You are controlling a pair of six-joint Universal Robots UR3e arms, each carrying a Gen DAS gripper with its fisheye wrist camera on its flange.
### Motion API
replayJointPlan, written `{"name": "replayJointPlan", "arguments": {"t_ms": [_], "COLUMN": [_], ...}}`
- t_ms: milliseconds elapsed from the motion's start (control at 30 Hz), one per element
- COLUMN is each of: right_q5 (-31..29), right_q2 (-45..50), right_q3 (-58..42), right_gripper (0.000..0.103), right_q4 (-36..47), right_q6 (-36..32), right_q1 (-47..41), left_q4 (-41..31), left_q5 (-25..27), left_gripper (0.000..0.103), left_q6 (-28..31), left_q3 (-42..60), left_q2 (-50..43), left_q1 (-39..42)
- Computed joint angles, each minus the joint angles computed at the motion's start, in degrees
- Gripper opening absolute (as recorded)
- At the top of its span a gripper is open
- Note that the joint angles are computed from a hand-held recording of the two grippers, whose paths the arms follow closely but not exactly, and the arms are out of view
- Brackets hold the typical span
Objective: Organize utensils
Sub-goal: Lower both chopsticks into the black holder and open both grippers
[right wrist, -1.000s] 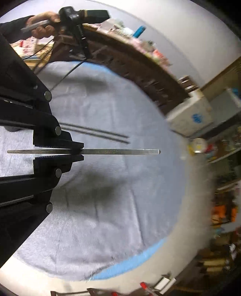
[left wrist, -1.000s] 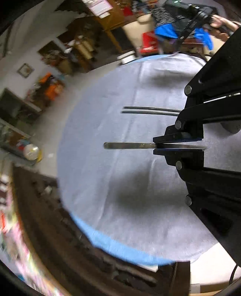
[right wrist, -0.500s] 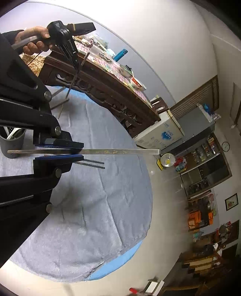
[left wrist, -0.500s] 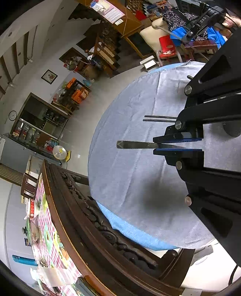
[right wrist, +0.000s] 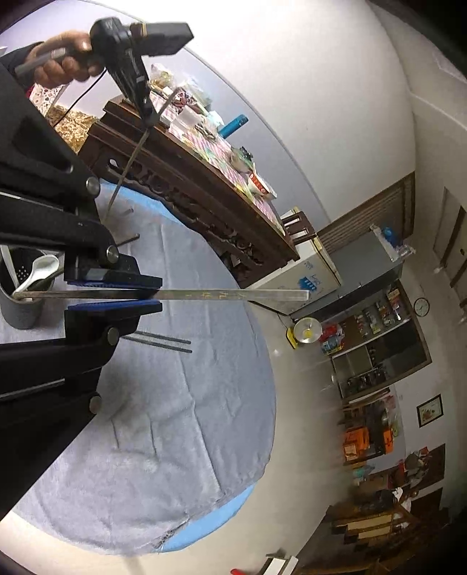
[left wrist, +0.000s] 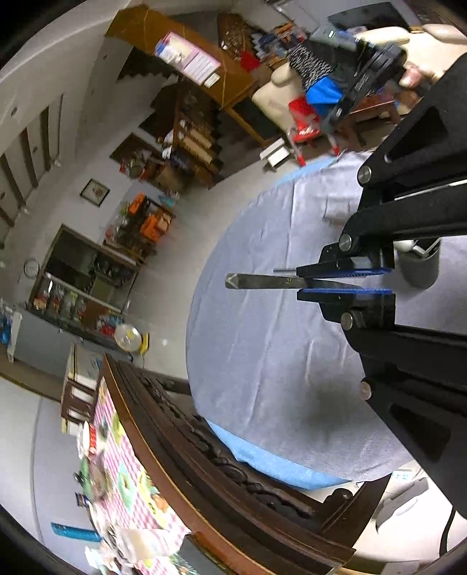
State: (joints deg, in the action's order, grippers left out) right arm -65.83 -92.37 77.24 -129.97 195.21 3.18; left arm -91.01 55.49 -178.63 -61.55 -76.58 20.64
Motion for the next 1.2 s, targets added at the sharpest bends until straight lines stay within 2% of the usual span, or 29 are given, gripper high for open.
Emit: {"name": "replayJointPlan", "arguments": {"t_ms": [200,267,400,667,967,1200], "right_q5": [-4.61,-5.90,-9.04,-10.10,-12.32,-14.97], "right_q2": [-0.18,-0.07,0.97,2.21,3.28,3.94], "right_q3": [2.48,3.50,4.48,6.72,8.15,9.62], "right_gripper": [0.007,0.007,0.007,0.007,0.007,0.007], "right_q4": [-5.26,-6.93,-9.07,-10.74,-12.95,-15.27], "right_q6": [1.19,1.51,1.84,1.47,0.92,0.53], "right_q1": [3.67,4.82,7.31,8.68,10.64,12.67], "left_q4": [-16.17,-17.91,-14.57,-9.10,3.67,9.60], "left_q5": [-6.06,-7.44,-5.82,-1.83,7.73,13.66], "left_gripper": [0.005,0.005,0.005,0.005,0.005,0.005], "left_q6": [8.66,9.94,8.34,5.40,-1.43,-5.06], "left_q3": [10.23,11.16,9.72,2.72,-8.18,-10.91], "left_q2": [0.23,0.69,1.13,1.64,2.10,0.28], "left_q1": [3.60,3.70,-0.24,-7.71,-15.55,-21.79]}}
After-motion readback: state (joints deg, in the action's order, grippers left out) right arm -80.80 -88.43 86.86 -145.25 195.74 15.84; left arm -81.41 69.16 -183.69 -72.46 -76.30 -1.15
